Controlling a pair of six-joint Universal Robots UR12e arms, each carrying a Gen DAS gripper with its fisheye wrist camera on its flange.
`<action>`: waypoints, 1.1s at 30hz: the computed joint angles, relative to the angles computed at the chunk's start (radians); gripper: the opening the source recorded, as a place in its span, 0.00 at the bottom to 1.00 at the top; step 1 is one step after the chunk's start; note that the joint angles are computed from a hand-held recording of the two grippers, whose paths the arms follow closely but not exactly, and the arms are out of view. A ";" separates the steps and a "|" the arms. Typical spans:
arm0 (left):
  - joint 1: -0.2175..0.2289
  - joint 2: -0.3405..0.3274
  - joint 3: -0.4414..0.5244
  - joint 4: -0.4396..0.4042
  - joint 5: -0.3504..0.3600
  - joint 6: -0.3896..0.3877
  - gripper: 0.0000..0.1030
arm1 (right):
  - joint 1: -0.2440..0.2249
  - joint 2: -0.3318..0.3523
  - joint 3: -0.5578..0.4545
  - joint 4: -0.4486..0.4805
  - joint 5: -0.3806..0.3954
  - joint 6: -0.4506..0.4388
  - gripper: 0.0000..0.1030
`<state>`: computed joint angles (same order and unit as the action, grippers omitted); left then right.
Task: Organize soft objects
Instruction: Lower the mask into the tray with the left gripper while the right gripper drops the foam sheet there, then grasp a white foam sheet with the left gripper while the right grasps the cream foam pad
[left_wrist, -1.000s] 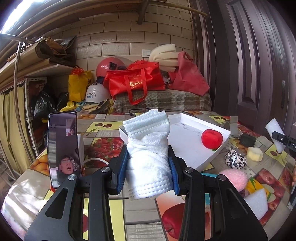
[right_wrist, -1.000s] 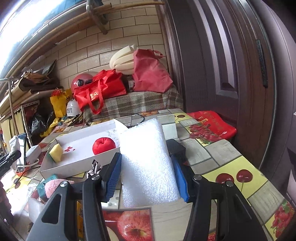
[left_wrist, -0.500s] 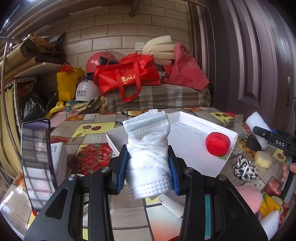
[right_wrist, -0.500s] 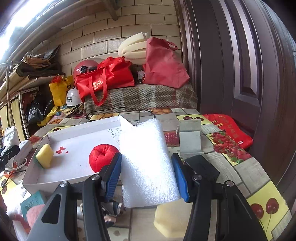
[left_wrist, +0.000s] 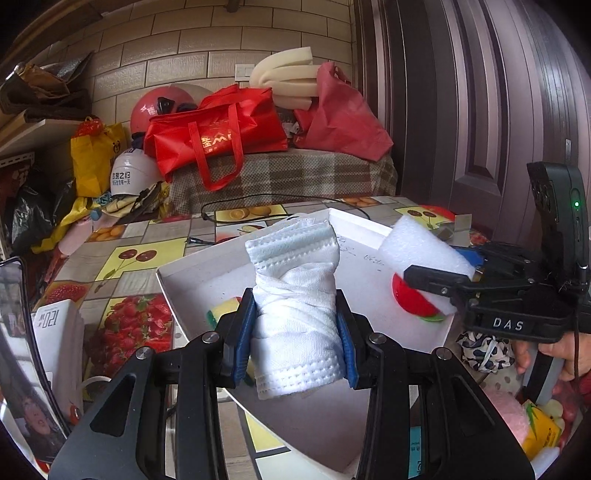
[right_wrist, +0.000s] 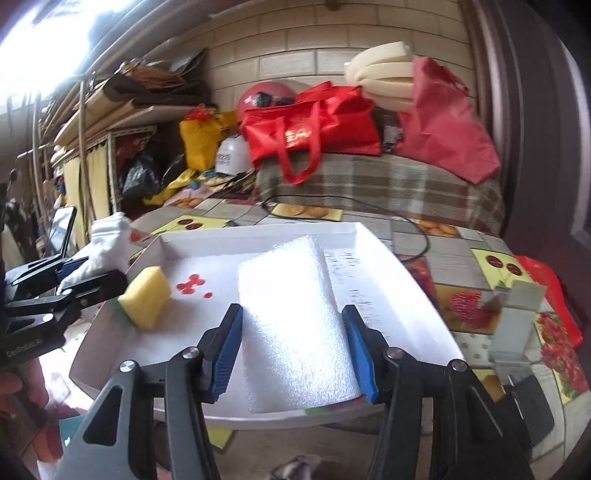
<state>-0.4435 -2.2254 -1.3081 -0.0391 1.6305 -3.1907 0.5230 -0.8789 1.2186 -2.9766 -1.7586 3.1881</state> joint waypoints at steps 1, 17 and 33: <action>0.000 -0.002 0.006 -0.014 -0.002 -0.003 0.37 | 0.002 0.009 -0.018 0.023 0.009 -0.017 0.53; -0.006 -0.004 -0.002 0.037 0.049 -0.032 1.00 | 0.009 0.026 -0.033 -0.031 -0.042 0.017 1.00; 0.000 0.015 -0.053 0.133 0.031 -0.053 1.00 | 0.002 -0.062 0.128 -0.137 -0.154 0.191 1.00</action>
